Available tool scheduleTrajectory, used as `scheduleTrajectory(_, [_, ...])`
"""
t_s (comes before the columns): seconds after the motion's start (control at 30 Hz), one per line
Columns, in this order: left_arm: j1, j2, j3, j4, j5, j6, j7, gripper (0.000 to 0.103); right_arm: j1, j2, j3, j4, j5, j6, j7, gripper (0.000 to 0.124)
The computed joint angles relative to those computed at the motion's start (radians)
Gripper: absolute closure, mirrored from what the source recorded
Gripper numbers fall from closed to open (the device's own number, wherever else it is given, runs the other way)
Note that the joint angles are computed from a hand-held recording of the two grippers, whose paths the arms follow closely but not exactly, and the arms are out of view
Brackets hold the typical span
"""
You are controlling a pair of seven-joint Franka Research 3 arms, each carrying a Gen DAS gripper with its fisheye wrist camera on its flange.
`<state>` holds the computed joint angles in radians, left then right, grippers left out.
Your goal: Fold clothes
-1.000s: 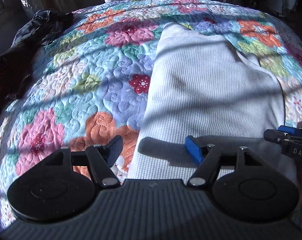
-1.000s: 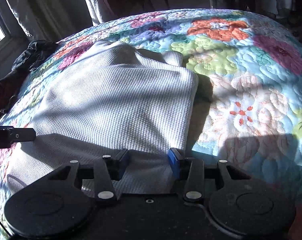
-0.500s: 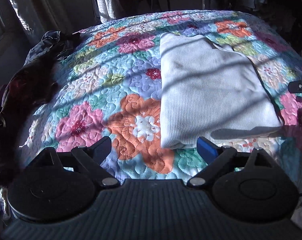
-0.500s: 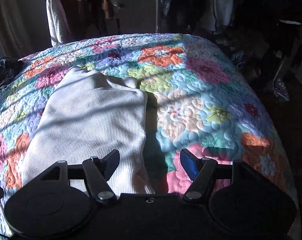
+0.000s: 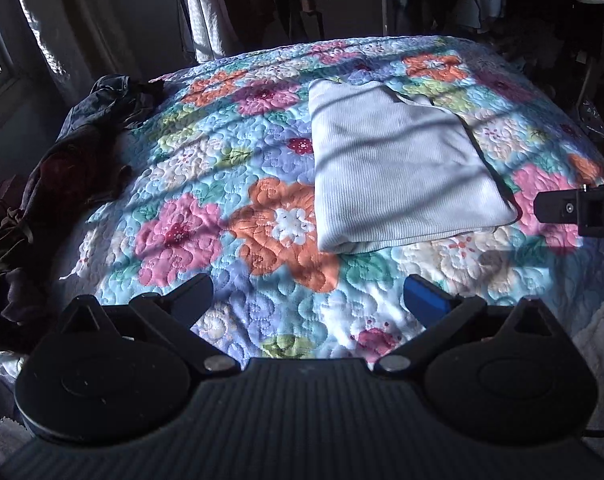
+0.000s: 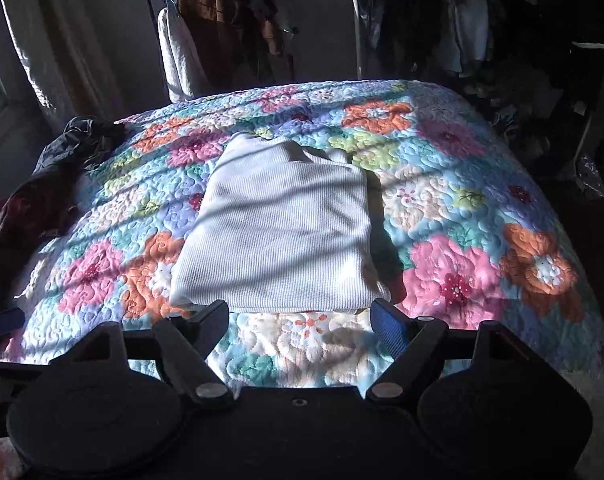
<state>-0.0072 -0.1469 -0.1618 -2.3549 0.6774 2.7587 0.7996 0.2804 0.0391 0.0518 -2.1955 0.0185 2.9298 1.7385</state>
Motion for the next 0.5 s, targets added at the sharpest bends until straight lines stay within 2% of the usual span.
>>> scheduleTrajectory(0.1, [-0.014, -0.011, 0.004, -0.031, -0.031, 0.029, 0.043, 0.000, 0.005, -0.035, 0.009, -0.030, -0.015, -0.036, -0.009, 0.042])
scheduleTrajectory(0.23, [-0.017, -0.007, 0.010, -0.068, -0.087, 0.111, 0.062, 0.000, 0.001, -0.055, 0.021, -0.070, -0.046, -0.013, 0.014, 0.041])
scheduleTrajectory(0.27, [-0.007, -0.004, 0.003, -0.070, -0.071, 0.123, 0.041, 0.000, -0.001, -0.055, 0.022, -0.075, -0.055, -0.008, 0.023, 0.041])
scheduleTrajectory(0.37, [0.028, 0.009, -0.038, -0.051, 0.085, 0.105, -0.078, 0.000, -0.002, -0.047, 0.024, -0.075, -0.055, -0.007, 0.018, 0.041])
scheduleTrajectory(0.5, [0.009, 0.025, -0.023, -0.039, 0.097, 0.112, -0.088, 0.000, -0.001, -0.034, 0.022, -0.066, -0.064, -0.004, 0.030, 0.041])
